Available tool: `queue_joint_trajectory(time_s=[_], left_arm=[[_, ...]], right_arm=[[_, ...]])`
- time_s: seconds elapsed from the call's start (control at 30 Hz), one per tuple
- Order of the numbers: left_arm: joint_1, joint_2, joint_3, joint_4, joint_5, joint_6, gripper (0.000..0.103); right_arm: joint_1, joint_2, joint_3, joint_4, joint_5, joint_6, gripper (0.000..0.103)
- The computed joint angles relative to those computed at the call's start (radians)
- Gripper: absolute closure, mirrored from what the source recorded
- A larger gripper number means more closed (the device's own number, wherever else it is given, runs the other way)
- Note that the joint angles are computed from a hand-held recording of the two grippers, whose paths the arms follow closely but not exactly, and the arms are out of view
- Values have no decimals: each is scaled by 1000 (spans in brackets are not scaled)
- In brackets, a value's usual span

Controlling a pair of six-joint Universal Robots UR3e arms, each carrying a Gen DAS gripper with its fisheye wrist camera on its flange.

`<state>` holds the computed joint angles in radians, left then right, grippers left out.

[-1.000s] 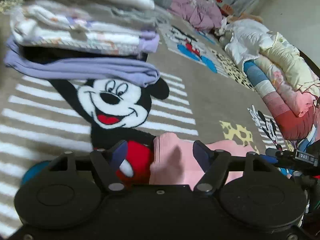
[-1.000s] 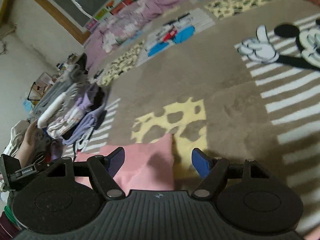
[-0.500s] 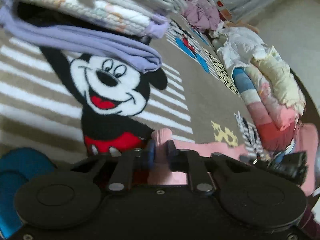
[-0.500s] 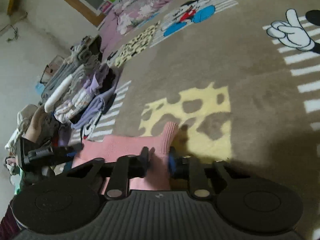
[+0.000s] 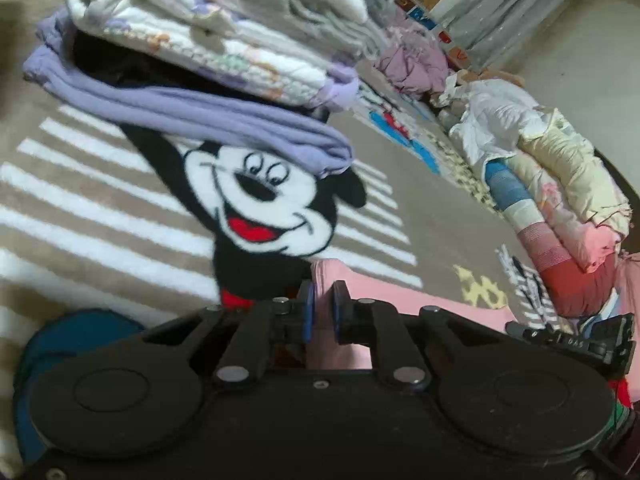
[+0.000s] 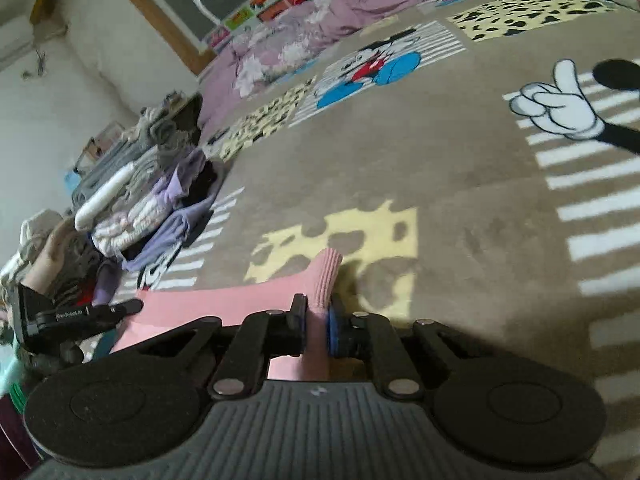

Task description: Fold clothes

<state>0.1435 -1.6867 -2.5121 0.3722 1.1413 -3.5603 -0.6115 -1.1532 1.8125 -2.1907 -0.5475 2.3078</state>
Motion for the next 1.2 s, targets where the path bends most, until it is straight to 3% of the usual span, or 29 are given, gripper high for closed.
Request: queue_joint_trajectory(time_s=[0.1, 0.23, 0.27, 0.3, 0.37, 0.43, 0.53, 0.6, 0.67, 0.73, 0.8, 0.83, 0.97, 1.1, 1.2], left_arm=[[-26, 15, 33, -57, 37, -6, 90], [-18, 71, 34, -121, 40, -6, 82], [-29, 97, 29, -123, 70, -15, 72], [-41, 121, 25, -125, 101, -25, 69], [-40, 195, 2, -134, 109, -14, 69], [-60, 244, 12, -168, 109, 20, 69], [-105, 203, 74, -197, 63, 59, 69], [-163, 114, 143, -239, 124, 50, 67], [-201, 30, 197, -300, 208, 17, 78], [-197, 79, 159, -270, 204, -14, 77], [-227, 147, 124, -236, 229, -27, 54], [-257, 179, 109, -221, 258, -41, 54], [-459, 231, 95, -195, 435, -127, 54], [-785, 154, 167, -206, 713, -249, 54], [-1032, 31, 285, -275, 907, -364, 54]], right_arm=[[-5, 16, 9, -86, -3, 82, 90], [15, -13, 34, -276, -106, 179, 88], [21, -26, 41, -309, -136, 186, 86], [26, -44, 52, -339, -158, 187, 85], [24, -85, 77, -368, -173, 172, 77], [15, -140, 95, -326, -151, 110, 77], [12, -217, 60, -79, -88, -42, 77], [35, -210, 10, 82, -77, -118, 78], [104, -142, -28, 15, -206, -41, 78], [102, -125, -63, 43, -229, -19, 90], [66, -131, -97, 109, -204, -19, 86], [45, -146, -104, 141, -189, -37, 80], [-153, -300, -100, 522, -64, -311, 68], [-443, -429, -64, 978, -9, -652, 63], [-689, -487, 44, 1154, -13, -816, 59]])
